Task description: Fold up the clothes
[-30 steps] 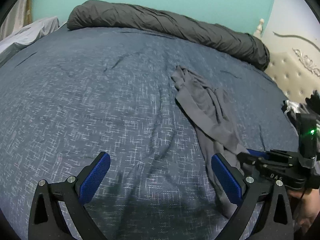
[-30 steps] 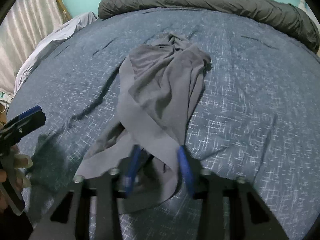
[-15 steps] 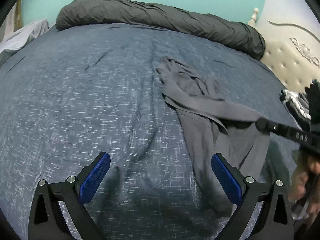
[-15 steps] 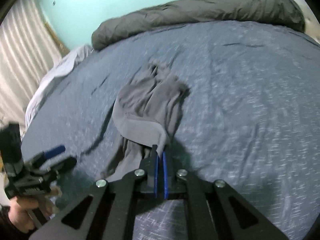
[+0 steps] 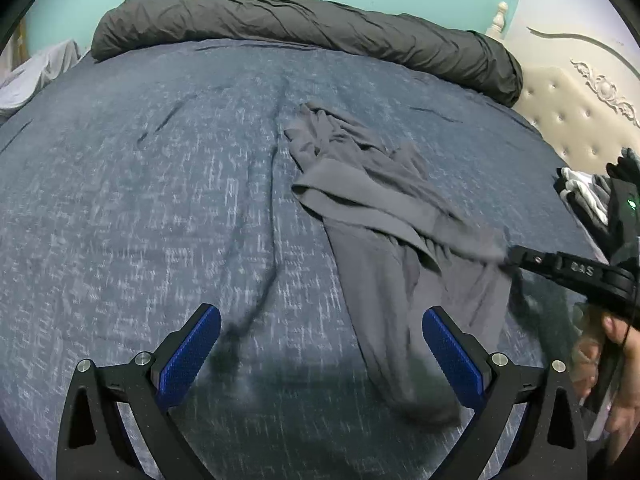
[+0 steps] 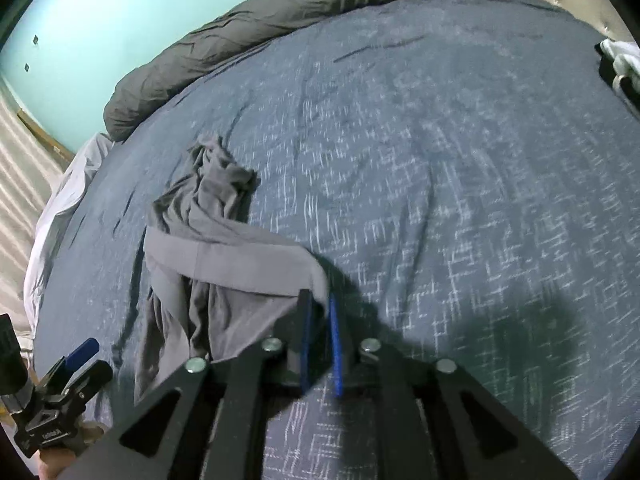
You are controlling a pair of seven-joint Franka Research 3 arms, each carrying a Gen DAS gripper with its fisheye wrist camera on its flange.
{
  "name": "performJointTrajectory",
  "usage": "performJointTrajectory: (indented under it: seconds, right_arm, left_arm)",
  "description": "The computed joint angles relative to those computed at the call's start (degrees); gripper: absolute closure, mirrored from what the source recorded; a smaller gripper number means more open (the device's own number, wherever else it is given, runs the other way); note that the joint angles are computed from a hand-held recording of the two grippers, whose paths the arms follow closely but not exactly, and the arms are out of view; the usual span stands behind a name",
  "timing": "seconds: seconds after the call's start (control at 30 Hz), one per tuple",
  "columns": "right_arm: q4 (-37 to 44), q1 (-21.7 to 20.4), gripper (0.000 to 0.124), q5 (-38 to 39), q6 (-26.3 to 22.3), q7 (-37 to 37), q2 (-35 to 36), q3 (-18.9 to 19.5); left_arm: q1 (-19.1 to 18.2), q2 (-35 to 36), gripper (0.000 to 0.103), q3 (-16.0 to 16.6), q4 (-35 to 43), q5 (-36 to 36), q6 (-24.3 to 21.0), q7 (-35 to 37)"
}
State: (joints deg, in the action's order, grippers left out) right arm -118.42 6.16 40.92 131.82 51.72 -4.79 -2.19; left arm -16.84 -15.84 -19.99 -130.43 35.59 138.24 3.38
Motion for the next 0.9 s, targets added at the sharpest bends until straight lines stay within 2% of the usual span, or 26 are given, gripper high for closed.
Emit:
performJointTrajectory:
  seconds: [0.1, 0.43, 0.67, 0.8, 0.9]
  right_arm:
    - [0.32, -0.23, 0.098, 0.65, -0.52, 0.5, 0.3, -0.24]
    - [1.12, -0.41, 0.098, 2.62, -2.87, 0.03, 1.58, -0.08]
    - [0.66, -1.03, 0.098, 3.88, -3.99, -1.54, 0.98, -0.43]
    - [0.8, -1.36, 0.098, 4.08, -4.25, -1.41, 1.33, -0.59]
    - [0.92, -1.61, 0.098, 4.14, -4.46, -1.45, 1.37, -0.68]
  left_arm:
    - [0.97, 0.44, 0.0, 0.82, 0.84, 0.78, -0.9, 1.12]
    - [3.77, 2.9, 0.0, 3.32, 3.13, 1.39, -2.11, 7.07]
    - [4.42, 5.91, 0.001, 4.13, 5.1, 1.81, 0.47, 9.95]
    - [4.49, 7.58, 0.006, 4.85, 5.94, 1.44, 2.07, 11.66]
    - [4.69, 8.01, 0.019, 5.23, 5.79, 0.96, 3.14, 11.92]
